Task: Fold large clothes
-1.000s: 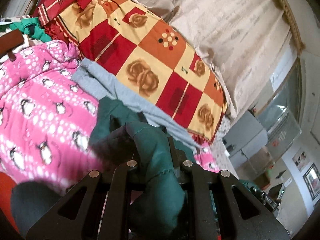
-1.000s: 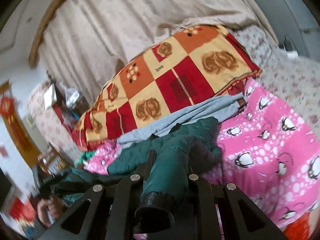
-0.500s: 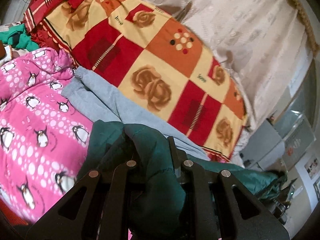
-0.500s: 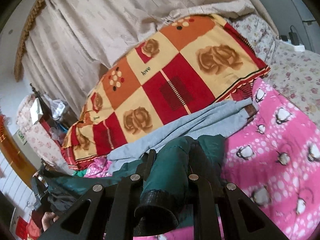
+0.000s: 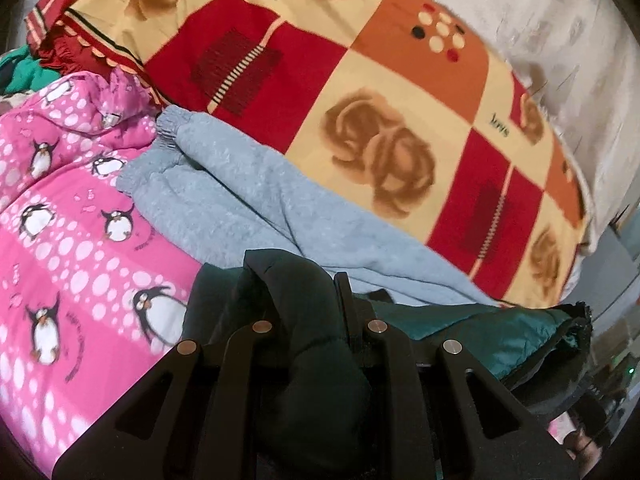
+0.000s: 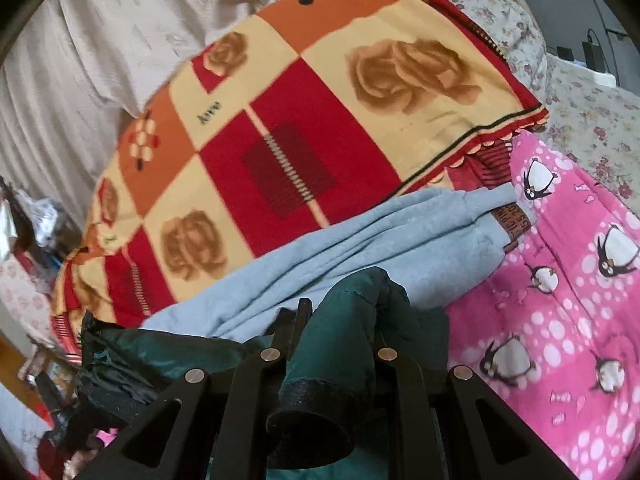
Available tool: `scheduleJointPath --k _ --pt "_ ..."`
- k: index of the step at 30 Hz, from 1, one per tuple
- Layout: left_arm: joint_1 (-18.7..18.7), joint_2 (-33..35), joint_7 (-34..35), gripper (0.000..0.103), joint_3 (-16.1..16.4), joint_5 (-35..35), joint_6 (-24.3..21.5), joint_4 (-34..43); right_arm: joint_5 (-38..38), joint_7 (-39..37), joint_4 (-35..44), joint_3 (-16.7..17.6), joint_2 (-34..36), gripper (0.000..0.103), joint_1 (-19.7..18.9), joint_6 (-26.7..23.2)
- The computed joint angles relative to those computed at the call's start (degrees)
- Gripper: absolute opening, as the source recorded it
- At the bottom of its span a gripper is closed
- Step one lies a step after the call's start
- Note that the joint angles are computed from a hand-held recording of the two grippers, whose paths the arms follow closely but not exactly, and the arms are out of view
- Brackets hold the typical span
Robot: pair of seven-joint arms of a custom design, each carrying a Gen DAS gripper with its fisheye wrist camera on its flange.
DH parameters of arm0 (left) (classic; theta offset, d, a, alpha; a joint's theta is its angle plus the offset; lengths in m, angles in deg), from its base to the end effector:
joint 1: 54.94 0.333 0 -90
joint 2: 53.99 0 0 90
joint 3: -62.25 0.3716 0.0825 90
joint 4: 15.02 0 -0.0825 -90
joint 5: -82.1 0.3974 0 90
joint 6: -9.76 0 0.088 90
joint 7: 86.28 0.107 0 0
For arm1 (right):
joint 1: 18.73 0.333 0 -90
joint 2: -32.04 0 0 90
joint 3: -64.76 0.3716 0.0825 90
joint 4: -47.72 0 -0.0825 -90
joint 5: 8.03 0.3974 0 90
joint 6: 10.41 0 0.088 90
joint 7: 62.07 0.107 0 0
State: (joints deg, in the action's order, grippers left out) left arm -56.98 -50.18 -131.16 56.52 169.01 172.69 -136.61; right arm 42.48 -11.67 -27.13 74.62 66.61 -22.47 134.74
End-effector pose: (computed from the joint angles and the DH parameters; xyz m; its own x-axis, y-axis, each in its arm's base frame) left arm 0.5724 -0.1302 0.4640 0.5075 -0.7101 0.4880 -0.3144 -0.6799 -0.6624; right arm 0.8119 0.0373 0.5026 0.3238 -0.8315 -0.4515 -0.7171 0.0956 -0.6904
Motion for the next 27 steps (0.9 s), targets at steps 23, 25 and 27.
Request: scheduleJointPath --k 23,25,27 --pt "0.3 10.14 9.08 0.022 3.78 -5.75 9.4 6.55 -7.64 7.44 10.59 1.06 12.54 0.019 -0.02 -3.2" --pt "-0.12 8.87 7.44 0.026 4.74 -5.85 10.68 5.53 -9.81 12.35 13.35 -0.63 13.12 0.021 0.52 -7.72" --pt "-0.47 7.57 1.76 0.036 5.69 -1.72 11.98 5.12 -11.68 15.84 14.81 -1.65 12.85 0.026 0.82 -10.87"
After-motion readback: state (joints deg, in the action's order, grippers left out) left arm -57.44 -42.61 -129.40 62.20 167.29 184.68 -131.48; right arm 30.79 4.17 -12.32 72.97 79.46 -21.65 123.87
